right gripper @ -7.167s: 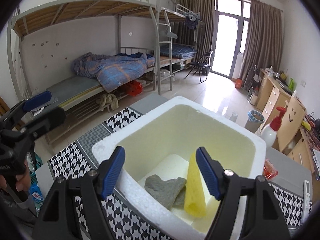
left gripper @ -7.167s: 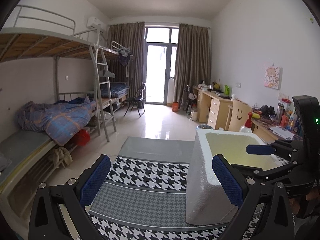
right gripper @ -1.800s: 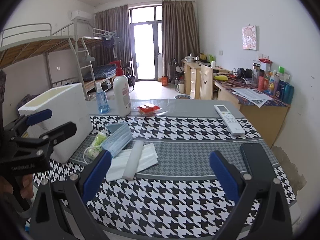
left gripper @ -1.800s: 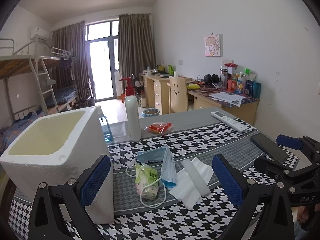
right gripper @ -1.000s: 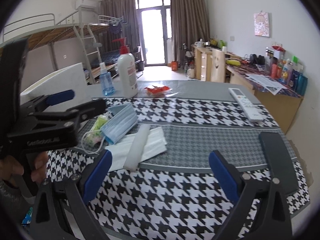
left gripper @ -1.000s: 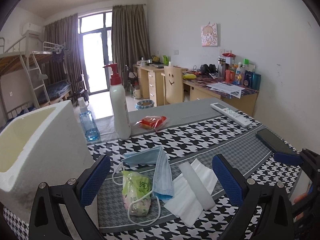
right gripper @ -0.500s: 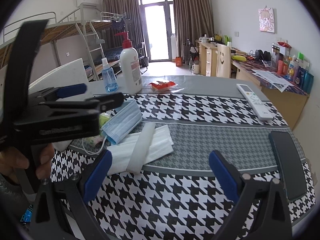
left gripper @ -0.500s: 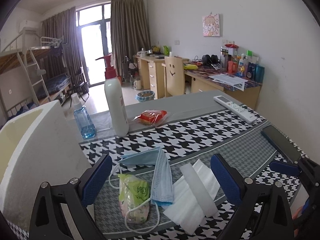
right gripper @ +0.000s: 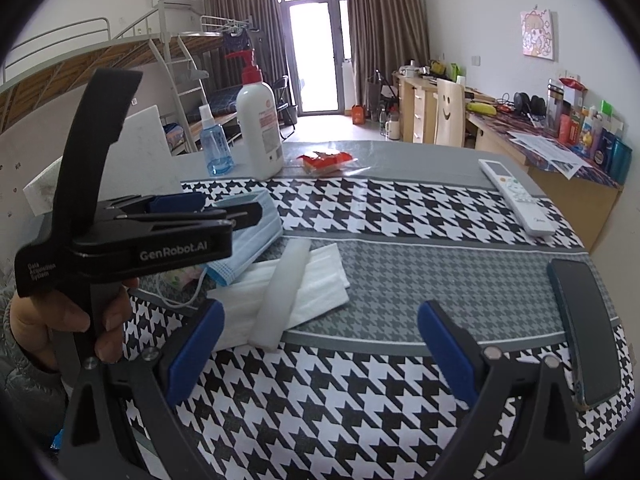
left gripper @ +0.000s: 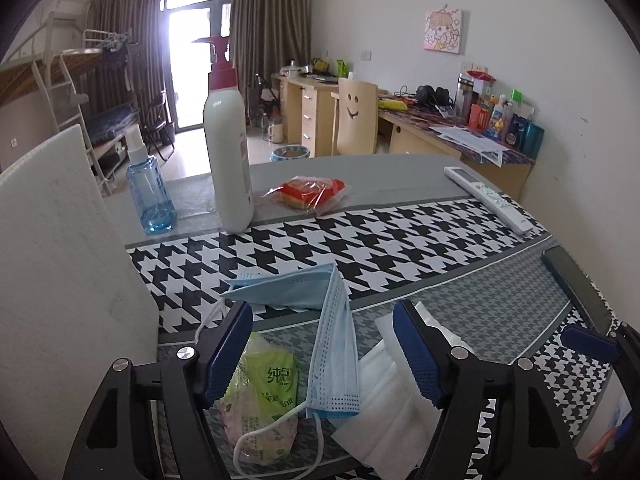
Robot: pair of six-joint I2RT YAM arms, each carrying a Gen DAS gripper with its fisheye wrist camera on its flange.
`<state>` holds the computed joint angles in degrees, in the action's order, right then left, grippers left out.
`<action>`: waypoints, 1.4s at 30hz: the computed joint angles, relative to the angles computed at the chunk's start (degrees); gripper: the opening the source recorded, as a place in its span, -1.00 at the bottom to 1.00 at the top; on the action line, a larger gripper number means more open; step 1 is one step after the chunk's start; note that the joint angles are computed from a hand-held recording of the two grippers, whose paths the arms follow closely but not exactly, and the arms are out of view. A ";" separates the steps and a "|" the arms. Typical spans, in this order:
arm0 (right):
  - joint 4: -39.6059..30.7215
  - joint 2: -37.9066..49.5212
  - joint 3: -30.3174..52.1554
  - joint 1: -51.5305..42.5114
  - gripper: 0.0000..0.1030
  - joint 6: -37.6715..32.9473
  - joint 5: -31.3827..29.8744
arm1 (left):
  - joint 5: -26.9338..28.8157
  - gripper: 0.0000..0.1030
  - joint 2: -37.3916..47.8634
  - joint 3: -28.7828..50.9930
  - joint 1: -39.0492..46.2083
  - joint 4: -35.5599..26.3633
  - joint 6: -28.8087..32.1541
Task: Organize soft objects
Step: 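Move the left tool toward the blue mask while the right tool approaches the white foam stick, then grasp the blue mask with the left tool while the right tool grasps the white foam stick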
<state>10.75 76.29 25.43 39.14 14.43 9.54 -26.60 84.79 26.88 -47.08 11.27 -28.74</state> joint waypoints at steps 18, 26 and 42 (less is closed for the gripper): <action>0.75 7.69 3.64 0.52 0.62 -1.12 -1.83 | 4.79 -0.13 7.64 3.81 2.29 -1.17 1.47; 0.22 9.19 4.65 0.27 0.55 -1.12 -3.29 | 6.93 -0.50 9.36 4.71 3.37 -2.04 2.10; -3.19 16.29 11.55 1.49 0.06 -2.14 -5.71 | 6.93 -0.89 0.09 -2.05 3.66 3.91 2.75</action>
<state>7.56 92.59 36.98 40.63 12.29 3.84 -19.67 84.88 24.83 -43.41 15.17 -26.00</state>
